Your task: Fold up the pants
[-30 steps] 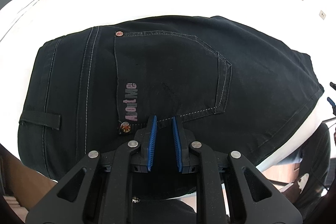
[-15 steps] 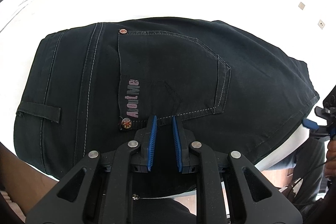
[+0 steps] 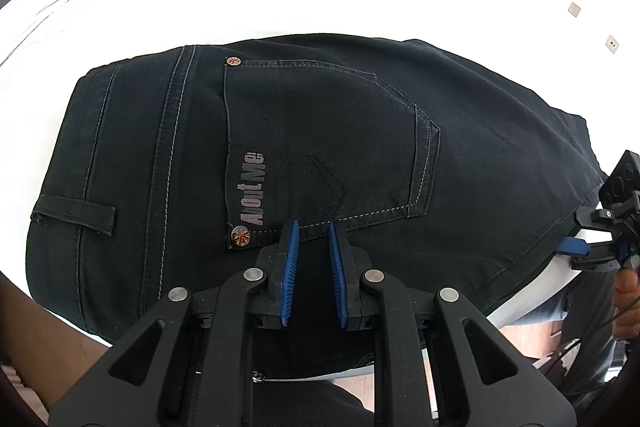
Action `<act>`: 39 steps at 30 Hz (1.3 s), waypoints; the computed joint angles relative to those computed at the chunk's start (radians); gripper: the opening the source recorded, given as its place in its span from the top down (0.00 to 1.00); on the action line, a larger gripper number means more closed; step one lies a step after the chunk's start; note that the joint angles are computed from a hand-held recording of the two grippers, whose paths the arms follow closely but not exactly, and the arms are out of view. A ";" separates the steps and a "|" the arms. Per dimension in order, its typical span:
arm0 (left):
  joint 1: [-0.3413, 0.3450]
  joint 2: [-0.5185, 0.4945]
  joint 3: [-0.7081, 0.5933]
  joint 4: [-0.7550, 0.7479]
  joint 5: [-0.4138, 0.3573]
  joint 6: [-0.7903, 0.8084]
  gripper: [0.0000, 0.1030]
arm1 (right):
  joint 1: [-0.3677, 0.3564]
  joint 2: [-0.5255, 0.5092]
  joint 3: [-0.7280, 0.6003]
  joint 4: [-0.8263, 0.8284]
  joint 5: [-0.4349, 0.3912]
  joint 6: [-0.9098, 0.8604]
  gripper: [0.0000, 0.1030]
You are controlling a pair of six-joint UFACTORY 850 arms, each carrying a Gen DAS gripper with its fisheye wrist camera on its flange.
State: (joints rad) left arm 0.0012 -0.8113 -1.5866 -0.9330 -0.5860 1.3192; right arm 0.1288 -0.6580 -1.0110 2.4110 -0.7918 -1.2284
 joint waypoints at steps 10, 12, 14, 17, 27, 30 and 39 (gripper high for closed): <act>-0.010 0.003 -0.006 0.064 -0.005 -0.020 0.85 | 0.013 -0.029 -0.048 -0.062 0.063 -0.036 0.95; -0.007 0.000 -0.011 0.077 -0.018 -0.021 0.85 | 0.021 -0.025 -0.037 -0.046 0.067 -0.061 0.96; -0.001 -0.002 -0.013 0.074 -0.028 -0.018 0.85 | 0.024 -0.029 -0.029 -0.024 0.049 -0.073 0.97; 0.000 0.004 -0.006 0.067 -0.023 -0.020 0.85 | 0.024 -0.027 -0.035 -0.033 0.052 -0.093 0.95; -0.071 0.068 0.031 -0.127 -0.067 0.069 0.85 | -0.034 0.079 0.165 0.282 -0.107 -0.242 0.53; -0.124 0.040 0.010 -0.080 -0.074 0.042 0.85 | -0.059 0.109 0.214 0.342 -0.114 -0.253 0.56; -0.159 -0.009 -0.002 -0.016 -0.063 -0.003 0.85 | -0.075 0.108 0.284 0.374 -0.125 -0.254 1.00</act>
State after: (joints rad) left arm -0.1575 -0.8198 -1.5885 -0.9494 -0.6490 1.3161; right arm 0.0534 -0.5505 -0.7267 2.7846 -0.9169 -1.4825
